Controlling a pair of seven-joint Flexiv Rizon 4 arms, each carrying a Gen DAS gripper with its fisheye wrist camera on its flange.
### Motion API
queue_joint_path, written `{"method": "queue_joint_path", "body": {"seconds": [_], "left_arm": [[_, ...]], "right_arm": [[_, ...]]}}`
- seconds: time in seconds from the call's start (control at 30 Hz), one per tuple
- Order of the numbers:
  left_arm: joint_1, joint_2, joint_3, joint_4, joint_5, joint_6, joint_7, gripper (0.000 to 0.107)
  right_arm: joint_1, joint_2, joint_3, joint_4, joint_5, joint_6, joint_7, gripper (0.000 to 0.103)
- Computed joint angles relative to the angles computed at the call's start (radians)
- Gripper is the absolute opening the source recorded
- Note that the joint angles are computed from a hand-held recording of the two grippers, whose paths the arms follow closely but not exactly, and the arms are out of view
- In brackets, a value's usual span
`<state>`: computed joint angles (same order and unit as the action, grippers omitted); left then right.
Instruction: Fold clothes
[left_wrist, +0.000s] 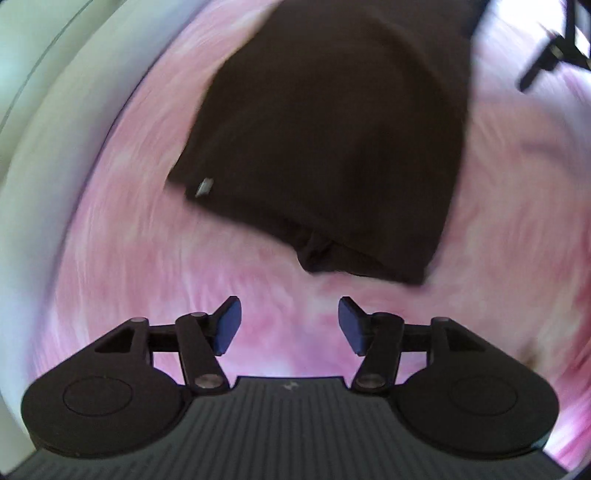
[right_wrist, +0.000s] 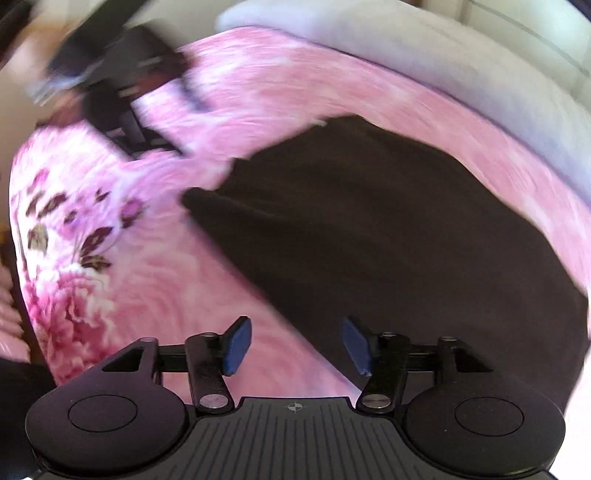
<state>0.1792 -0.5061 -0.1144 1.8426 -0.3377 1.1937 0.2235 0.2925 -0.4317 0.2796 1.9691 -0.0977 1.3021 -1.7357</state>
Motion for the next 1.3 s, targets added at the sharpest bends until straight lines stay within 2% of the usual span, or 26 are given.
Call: {"method": "queue_joint_path", "body": {"seconds": [0.1, 0.2, 0.27, 0.37, 0.53, 0.6, 0.63, 0.7, 0.73, 0.77, 0.8, 0.83, 0.93, 1.0, 1.03, 1.07, 1.13, 1.3], "left_arm": [[0.143, -0.069, -0.17, -0.012, -0.055, 0.032, 0.375, 0.06], [0.295, -0.149, -0.362, -0.021, -0.127, 0.078, 0.768, 0.066], [0.372, -0.213, -0.468, -0.042, -0.158, 0.094, 0.966, 0.07], [0.404, -0.299, -0.533, -0.109, -0.175, 0.078, 1.122, 0.072], [0.38, -0.389, -0.532, -0.226, -0.181, -0.003, 1.266, 0.073], [0.382, -0.412, -0.539, -0.258, -0.19, -0.055, 1.337, 0.083], [0.383, -0.417, -0.541, -0.266, -0.197, -0.076, 1.366, 0.084], [0.381, -0.424, -0.542, -0.282, -0.212, -0.115, 1.416, 0.085], [0.379, -0.427, -0.541, -0.29, -0.219, -0.135, 1.44, 0.085], [0.377, -0.431, -0.539, -0.299, -0.226, -0.156, 1.464, 0.08], [0.373, -0.434, -0.537, -0.306, -0.235, -0.165, 1.484, 0.07], [0.364, -0.435, -0.533, -0.309, -0.245, -0.162, 1.5, 0.065], [0.31, -0.436, -0.479, -0.342, -0.253, -0.182, 1.503, 0.052], [0.25, -0.426, -0.409, -0.366, -0.245, -0.191, 1.458, 0.017], [0.229, -0.413, -0.38, -0.364, -0.247, -0.192, 1.438, 0.013], [0.213, -0.402, -0.357, -0.36, -0.255, -0.19, 1.42, 0.009], [0.193, -0.372, -0.323, -0.351, -0.277, -0.197, 1.378, 0.007], [0.182, -0.26, -0.255, -0.291, -0.316, -0.263, 1.312, 0.006]], "right_arm": [[0.171, -0.04, -0.131, 0.015, -0.169, 0.041, 0.128, 0.067], [0.293, -0.102, -0.252, -0.008, -0.323, 0.053, 0.26, 0.068], [0.369, -0.143, -0.333, -0.033, -0.424, 0.05, 0.34, 0.069], [0.448, -0.201, -0.425, -0.077, -0.563, 0.022, 0.419, 0.069], [0.443, -0.257, -0.443, -0.132, -0.663, 0.016, 0.495, 0.068], [0.433, -0.264, -0.446, -0.138, -0.696, 0.027, 0.53, 0.068], [0.432, -0.266, -0.453, -0.138, -0.718, 0.034, 0.548, 0.068], [0.432, -0.268, -0.469, -0.138, -0.757, 0.047, 0.592, 0.066], [0.432, -0.268, -0.477, -0.138, -0.773, 0.052, 0.617, 0.061], [0.425, -0.27, -0.474, -0.141, -0.78, 0.055, 0.636, 0.053], [0.414, -0.27, -0.466, -0.144, -0.78, 0.059, 0.648, 0.049], [0.405, -0.272, -0.46, -0.148, -0.782, 0.061, 0.658, 0.045], [0.384, -0.28, -0.442, -0.166, -0.782, 0.058, 0.666, 0.04], [0.367, -0.287, -0.422, -0.18, -0.767, 0.051, 0.663, 0.036], [0.35, -0.292, -0.398, -0.191, -0.745, 0.043, 0.649, 0.025], [0.324, -0.296, -0.361, -0.203, -0.709, 0.032, 0.625, 0.007], [0.288, -0.295, -0.304, -0.216, -0.64, 0.024, 0.592, 0.005], [0.319, -0.223, -0.297, -0.141, -0.59, 0.07, 0.617, 0.004]]}}
